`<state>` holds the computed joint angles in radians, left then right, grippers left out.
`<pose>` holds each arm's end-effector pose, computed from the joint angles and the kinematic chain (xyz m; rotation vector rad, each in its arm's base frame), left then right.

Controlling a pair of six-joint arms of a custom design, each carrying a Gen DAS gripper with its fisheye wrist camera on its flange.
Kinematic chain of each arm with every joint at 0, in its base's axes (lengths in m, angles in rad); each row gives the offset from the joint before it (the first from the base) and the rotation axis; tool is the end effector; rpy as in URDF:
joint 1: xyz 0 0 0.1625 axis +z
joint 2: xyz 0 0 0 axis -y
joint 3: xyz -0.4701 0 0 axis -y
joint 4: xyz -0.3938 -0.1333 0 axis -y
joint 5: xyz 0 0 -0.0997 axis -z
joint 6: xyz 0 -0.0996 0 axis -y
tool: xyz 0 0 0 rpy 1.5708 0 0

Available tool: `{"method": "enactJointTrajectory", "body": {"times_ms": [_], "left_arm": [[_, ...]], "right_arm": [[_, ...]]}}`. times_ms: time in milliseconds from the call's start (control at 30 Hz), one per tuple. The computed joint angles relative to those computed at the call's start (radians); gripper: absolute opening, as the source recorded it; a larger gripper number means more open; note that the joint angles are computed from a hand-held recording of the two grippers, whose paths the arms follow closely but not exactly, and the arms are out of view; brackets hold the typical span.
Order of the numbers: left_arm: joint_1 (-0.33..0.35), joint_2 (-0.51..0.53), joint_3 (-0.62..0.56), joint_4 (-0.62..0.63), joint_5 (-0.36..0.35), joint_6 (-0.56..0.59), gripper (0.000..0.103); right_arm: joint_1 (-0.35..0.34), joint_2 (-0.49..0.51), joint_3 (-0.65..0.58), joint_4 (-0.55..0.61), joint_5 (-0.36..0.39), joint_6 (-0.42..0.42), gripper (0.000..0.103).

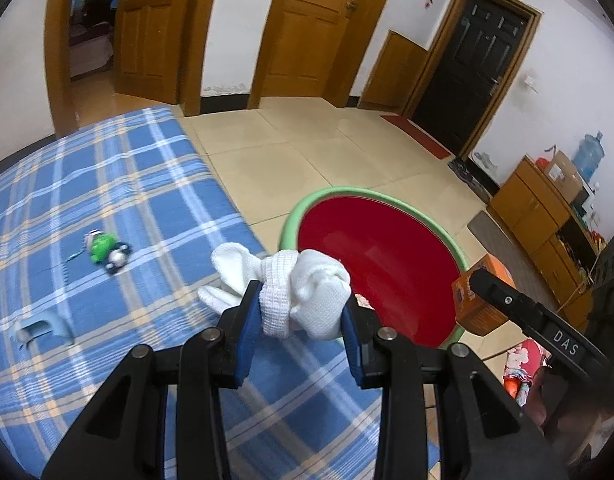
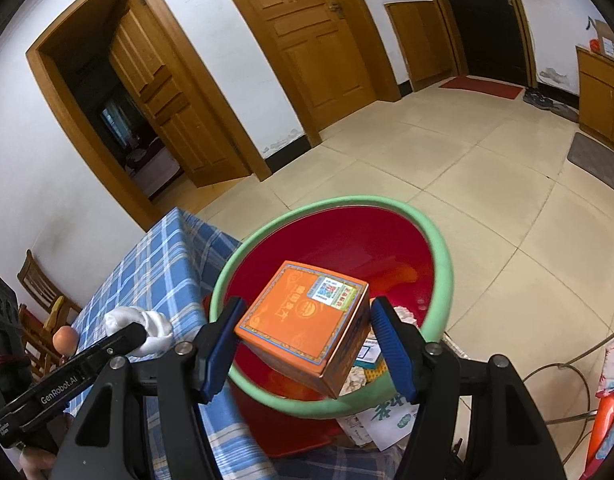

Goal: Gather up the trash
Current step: 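Carry the gloves and orange box over the red basin and open both tools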

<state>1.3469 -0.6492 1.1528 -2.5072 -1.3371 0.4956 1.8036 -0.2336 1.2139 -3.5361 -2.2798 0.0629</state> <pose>-0.0364 -0.8640 0.2105 0.9180 2.6460 -0.5653 0.2499 -0.7575 -0.0145 -0.2561 -2.2949 1.3256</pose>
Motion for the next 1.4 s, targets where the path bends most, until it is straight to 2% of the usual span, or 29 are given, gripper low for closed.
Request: {"method": "enactJointTrajectory", "body": {"times_ms": [500,667,767,1400], "left_arm": [[-0.019,0.095,-0.087,0.074,0.022,0.042,0.037],[-0.020,0.096,-0.083,0.076,0.017,0.043,0.056],[-0.021,0.093,-0.077,0.063,0.019,0.041,0.063],[-0.001,0.048,-0.053,0.009,0.018,-0.019,0.064]], "right_arm": [[-0.020,-0.020,0.037,-0.046,-0.032,0.024,0.067],[-0.024,-0.020,0.035,-0.039,-0.031,0.033,0.067],[-0.026,-0.021,0.035,-0.034,-0.025,0.037,0.067],[-0.045,0.004,-0.041,0.065,0.011,0.038,0.068]]}}
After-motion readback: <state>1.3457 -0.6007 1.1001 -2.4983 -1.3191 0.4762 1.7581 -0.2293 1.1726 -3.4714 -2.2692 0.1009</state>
